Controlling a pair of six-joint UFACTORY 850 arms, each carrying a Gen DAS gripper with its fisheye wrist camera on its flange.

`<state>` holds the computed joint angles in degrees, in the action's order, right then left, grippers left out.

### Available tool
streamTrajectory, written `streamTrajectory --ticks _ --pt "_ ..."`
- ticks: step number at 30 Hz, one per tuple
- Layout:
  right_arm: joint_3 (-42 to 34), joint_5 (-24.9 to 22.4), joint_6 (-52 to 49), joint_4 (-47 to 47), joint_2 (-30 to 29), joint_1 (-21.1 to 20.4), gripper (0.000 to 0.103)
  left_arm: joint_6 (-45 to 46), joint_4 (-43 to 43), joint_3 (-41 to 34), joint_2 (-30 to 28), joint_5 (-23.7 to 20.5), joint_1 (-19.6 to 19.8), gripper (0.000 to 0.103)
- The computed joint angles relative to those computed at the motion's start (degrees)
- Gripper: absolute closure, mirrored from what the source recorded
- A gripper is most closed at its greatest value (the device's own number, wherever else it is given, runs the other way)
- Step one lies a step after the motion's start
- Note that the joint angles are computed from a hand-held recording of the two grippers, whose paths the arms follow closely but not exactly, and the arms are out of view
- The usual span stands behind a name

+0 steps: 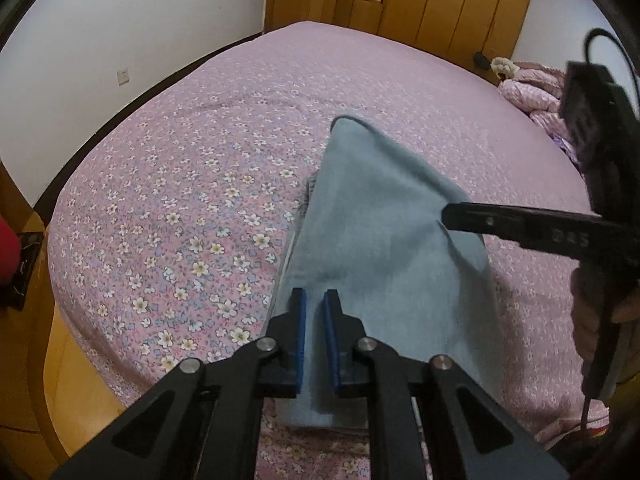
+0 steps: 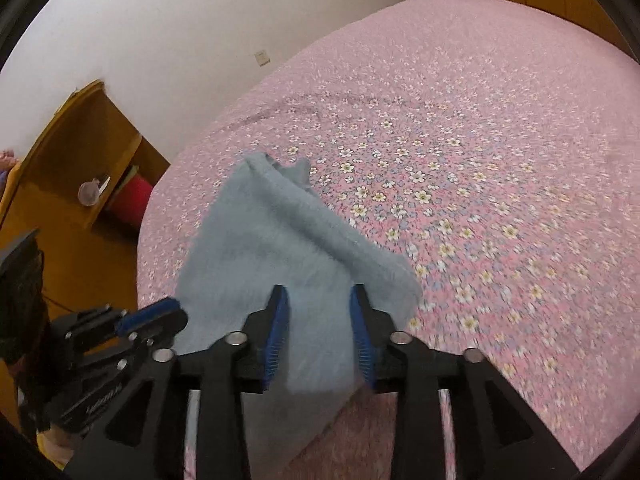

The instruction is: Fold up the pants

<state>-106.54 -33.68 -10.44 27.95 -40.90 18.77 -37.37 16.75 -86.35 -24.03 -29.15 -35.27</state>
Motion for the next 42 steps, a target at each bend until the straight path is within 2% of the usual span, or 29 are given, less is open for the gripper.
streamTrajectory --ticks 2,5,7,10,17,23,25,27,29,33,36,38,40,42 --pt "4.0 1.1 -1.8 3.0 2.7 -0.3 0.054 3.0 -3.1 -0.3 0.3 0.1 0.2 0.087" --pt "9.5 1.5 -3.6 8.3 5.9 -1.2 0.050 7.8 -8.8 0.0 1.1 1.3 0.7 0.063" --pt "11.4 1.2 -3.3 10.0 6.8 -1.4 0.050 6.1 -6.3 -0.2 1.2 1.4 0.6 0.054" --pt "12.5 0.6 -3.5 11.2 7.0 -1.7 0.050 4.4 -3.4 -1.9 0.1 -0.5 0.5 0.053" --pt "11.1 -0.7 -3.6 12.5 4.7 -1.6 0.050 14.1 -14.3 -4.8 -3.1 -2.6 2.4 0.052" --pt "13.1 0.7 -9.1 17.7 4.5 -1.9 0.048 11.8 -11.7 -5.4 -4.0 -2.8 2.3 0.040" --pt "13.8 1.2 -11.6 19.1 4.8 -1.8 0.045 11.9 -12.1 -5.3 -4.2 -2.5 2.3 0.039" --pt "14.8 2.3 -15.8 21.8 5.1 -1.4 0.036 12.2 -13.2 -5.2 -4.3 -2.1 2.6 0.037" --pt "15.6 4.1 -17.8 21.7 5.5 -0.7 0.031 12.5 -14.4 -4.6 -4.1 -1.4 2.9 0.035" --pt "15.9 5.7 -17.1 20.6 5.7 0.2 0.025 13.0 -15.5 -3.0 -3.2 -0.4 3.1 0.035" --pt "15.9 5.0 -18.5 23.5 5.5 -0.1 0.025 13.2 -15.6 -2.9 -3.1 -0.3 3.2 0.034" --pt "15.8 2.4 -16.7 22.5 5.7 -0.8 0.026 13.2 -15.6 -2.9 -3.1 -0.3 3.2 0.034" --pt "15.2 1.2 -11.1 18.4 6.0 -1.2 0.036 13.4 -16.0 -2.7 -3.0 -0.2 3.3 0.034" --pt "16.3 2.7 -10.9 18.6 6.9 -1.5 0.043 13.6 -16.3 -2.4 -2.8 0.2 3.4 0.034"
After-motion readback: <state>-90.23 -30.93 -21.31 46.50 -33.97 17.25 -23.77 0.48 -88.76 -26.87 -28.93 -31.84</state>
